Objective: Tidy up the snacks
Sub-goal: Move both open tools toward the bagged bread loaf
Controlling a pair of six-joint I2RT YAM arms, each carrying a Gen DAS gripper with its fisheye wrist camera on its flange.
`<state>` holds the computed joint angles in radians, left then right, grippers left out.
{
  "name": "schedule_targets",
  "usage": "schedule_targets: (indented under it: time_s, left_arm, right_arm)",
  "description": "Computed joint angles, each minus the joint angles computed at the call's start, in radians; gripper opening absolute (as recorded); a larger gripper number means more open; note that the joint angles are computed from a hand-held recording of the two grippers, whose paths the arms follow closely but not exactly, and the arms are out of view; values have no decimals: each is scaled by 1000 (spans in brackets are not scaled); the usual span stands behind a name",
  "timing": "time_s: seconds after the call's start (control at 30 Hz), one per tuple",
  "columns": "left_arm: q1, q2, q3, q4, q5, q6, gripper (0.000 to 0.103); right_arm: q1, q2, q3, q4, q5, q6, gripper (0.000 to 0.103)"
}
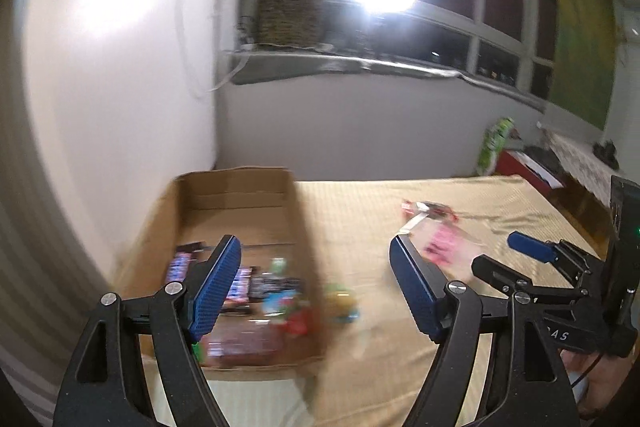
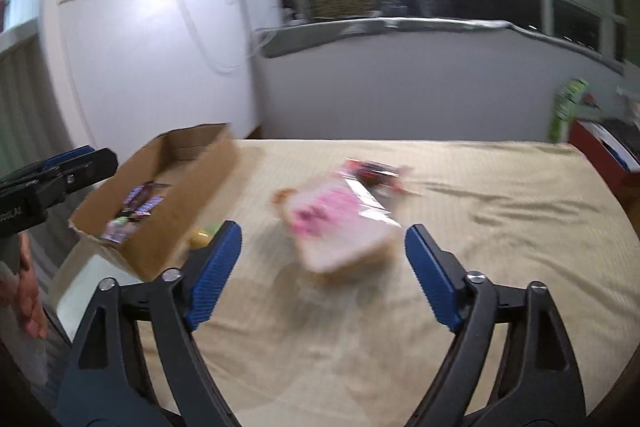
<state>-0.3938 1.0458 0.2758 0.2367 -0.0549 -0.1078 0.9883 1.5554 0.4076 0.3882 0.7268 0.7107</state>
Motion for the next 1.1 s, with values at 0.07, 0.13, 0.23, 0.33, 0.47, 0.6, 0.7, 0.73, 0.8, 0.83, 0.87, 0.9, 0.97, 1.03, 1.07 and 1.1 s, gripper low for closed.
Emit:
schedule_targets:
  time_s: [0.07,0.13,0.23,0.33,0.47,0.6,0.7,0.73,0.8,0.83,0.87,0.9,0.97,1.03,1.07,1.1]
  left_arm:
    - [-97,41,17,17,-48,-17,77]
    - [-171,76,31,27,-85,-32,77]
    - [-252,152,64,49,-115,-57,77]
    - [-293,198,88,53,-123,-71,77]
    - [-325,229,113,48,-135,-86,77]
    - [-328,276,153,44,-127,-100,77]
    - [-315,332,191,51,-97,-103,77]
    - [-304,359,210,55,-81,-104,77]
    - [-281,413,253,54,-50,-112,77]
    - [-269,444,281,49,-40,-118,77]
    - [-260,465,302,44,-31,-121,77]
    - [-252,490,321,44,-21,-124,77]
    - [-237,539,364,37,-8,-129,77]
    - [-220,598,406,35,21,-137,77]
    - [-211,626,428,26,33,-141,77]
    - [-202,654,452,15,45,-149,77]
  right_arm:
    - [-2,-69,-59,-30,23,41,90]
    - [2,-138,-105,-72,48,81,93]
    - [26,-193,-137,-112,77,117,94]
    - [35,-199,-141,-115,85,123,94]
    - [42,-207,-145,-119,86,130,94]
    - [41,-178,-139,-102,74,132,94]
    - [19,-157,-140,-76,48,126,94]
    - [13,-151,-140,-67,40,122,94]
    - [2,-130,-134,-49,25,111,94]
    - [-9,-117,-130,-37,13,102,94]
    - [-20,-107,-130,-24,2,94,94]
    - [-35,-96,-127,-12,-14,85,96]
    - [-74,-62,-119,20,-53,64,100]
    - [-121,-18,-103,61,-114,36,100]
    - [-143,7,-89,76,-147,20,100]
    - [-171,47,-57,78,-188,-3,100]
